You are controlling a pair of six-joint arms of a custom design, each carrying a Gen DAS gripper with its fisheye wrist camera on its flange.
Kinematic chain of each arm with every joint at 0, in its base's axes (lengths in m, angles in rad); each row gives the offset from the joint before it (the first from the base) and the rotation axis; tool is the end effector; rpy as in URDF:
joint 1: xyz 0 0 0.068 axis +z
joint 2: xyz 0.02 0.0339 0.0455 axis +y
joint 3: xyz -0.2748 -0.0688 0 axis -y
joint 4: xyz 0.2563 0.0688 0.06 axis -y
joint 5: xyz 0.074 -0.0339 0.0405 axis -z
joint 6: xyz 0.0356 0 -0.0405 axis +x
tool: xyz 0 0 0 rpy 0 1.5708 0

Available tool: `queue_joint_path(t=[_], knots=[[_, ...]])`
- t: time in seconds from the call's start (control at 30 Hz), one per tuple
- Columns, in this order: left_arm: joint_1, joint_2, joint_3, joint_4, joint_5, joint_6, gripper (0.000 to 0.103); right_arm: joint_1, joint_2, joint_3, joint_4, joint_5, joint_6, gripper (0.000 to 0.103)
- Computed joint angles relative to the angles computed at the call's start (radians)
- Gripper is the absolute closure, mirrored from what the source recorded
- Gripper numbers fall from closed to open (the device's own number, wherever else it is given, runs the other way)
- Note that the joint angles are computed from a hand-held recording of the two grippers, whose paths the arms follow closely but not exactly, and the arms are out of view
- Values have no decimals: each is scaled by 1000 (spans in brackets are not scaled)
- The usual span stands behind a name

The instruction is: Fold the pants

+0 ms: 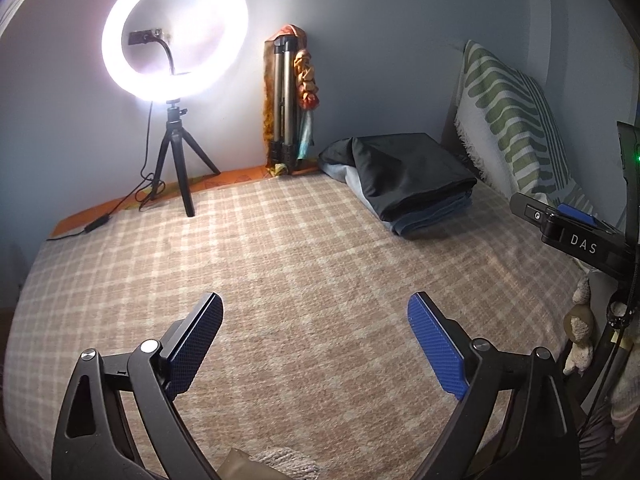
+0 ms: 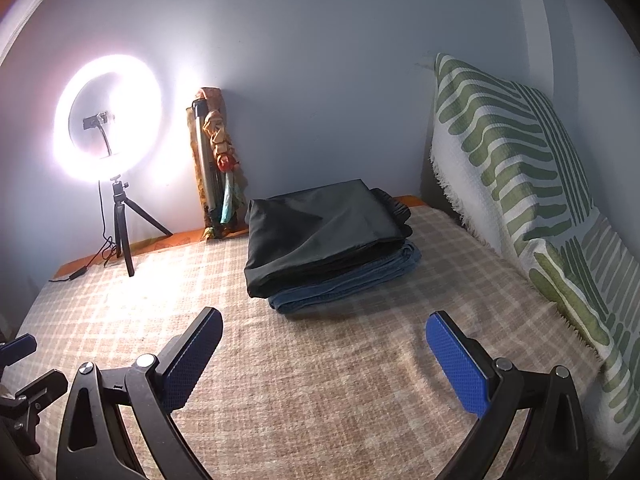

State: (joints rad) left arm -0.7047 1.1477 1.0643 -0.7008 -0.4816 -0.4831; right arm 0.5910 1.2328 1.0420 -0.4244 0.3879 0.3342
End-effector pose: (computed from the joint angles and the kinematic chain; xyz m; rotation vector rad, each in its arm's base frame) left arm 0.1953 -0.1444 0.3280 0.0208 2.2478 -0.0641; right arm 0.2394 0.1444 0.3213 -0.0578 2.1359 0.1176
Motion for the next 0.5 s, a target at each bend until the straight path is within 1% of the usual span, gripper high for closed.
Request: queue_joint_path(t=[0.5], knots=[[10,8,4,-16,3,-16,9,1,0,-3,-1,-1,9,0]])
